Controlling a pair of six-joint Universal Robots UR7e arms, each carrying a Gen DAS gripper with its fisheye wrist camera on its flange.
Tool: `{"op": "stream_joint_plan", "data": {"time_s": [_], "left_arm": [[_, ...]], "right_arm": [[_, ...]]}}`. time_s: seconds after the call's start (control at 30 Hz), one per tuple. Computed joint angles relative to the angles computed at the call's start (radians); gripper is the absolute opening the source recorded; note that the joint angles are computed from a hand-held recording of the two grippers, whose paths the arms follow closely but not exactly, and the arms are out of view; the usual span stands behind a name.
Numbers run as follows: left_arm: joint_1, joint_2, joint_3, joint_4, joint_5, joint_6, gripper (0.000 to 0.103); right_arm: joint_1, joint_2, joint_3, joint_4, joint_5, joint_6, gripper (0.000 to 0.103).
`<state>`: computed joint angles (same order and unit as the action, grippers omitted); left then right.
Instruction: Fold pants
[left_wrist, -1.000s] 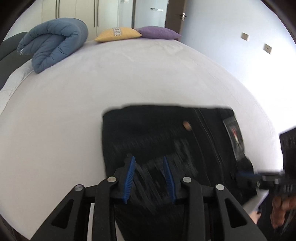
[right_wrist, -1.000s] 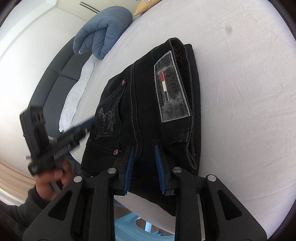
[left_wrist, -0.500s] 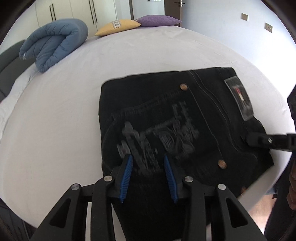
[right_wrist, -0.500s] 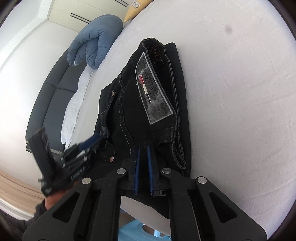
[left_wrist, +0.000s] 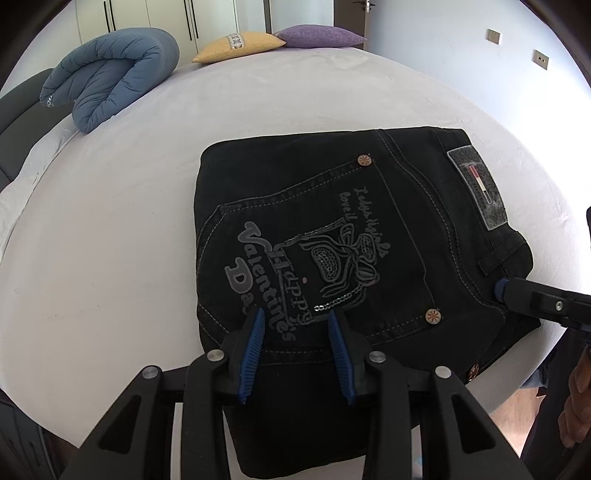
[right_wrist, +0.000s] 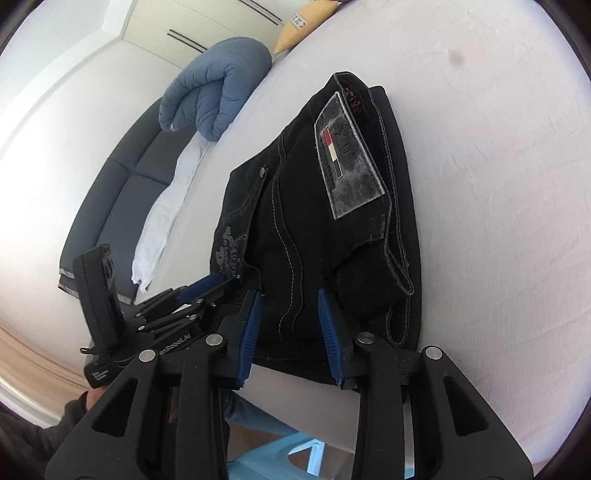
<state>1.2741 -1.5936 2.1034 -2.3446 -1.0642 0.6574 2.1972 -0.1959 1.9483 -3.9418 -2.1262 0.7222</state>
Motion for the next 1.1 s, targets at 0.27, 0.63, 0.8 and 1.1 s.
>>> {"op": "stream_joint_plan", "data": {"time_s": [0.27,0.63,0.8,1.1], "left_arm": [[0.002,0.001,-0.003,0.003,-0.002,-0.008,0.038],[-0.010,-0.035,-0.075,0.073,-0.046,-0.077,0.099],[0.028,0.024,-0.176,0.106,-0.058,-0.094,0.102],[0.110,0.230,-0.395,0.368,-0.132,-0.214,0.088]], "right_arm": [[0.078,-0.070,0.027,-0.001,-0.087,0.031,0.074],[0.029,-0.170,0.130,0.105,-0.133,0.143,0.074],[-0.035,-0.220,0.147,0.178,-0.085,0.110,0.074],[-0.178,-0.241,0.107,0.247,0.067,0.011,0.074]]}}
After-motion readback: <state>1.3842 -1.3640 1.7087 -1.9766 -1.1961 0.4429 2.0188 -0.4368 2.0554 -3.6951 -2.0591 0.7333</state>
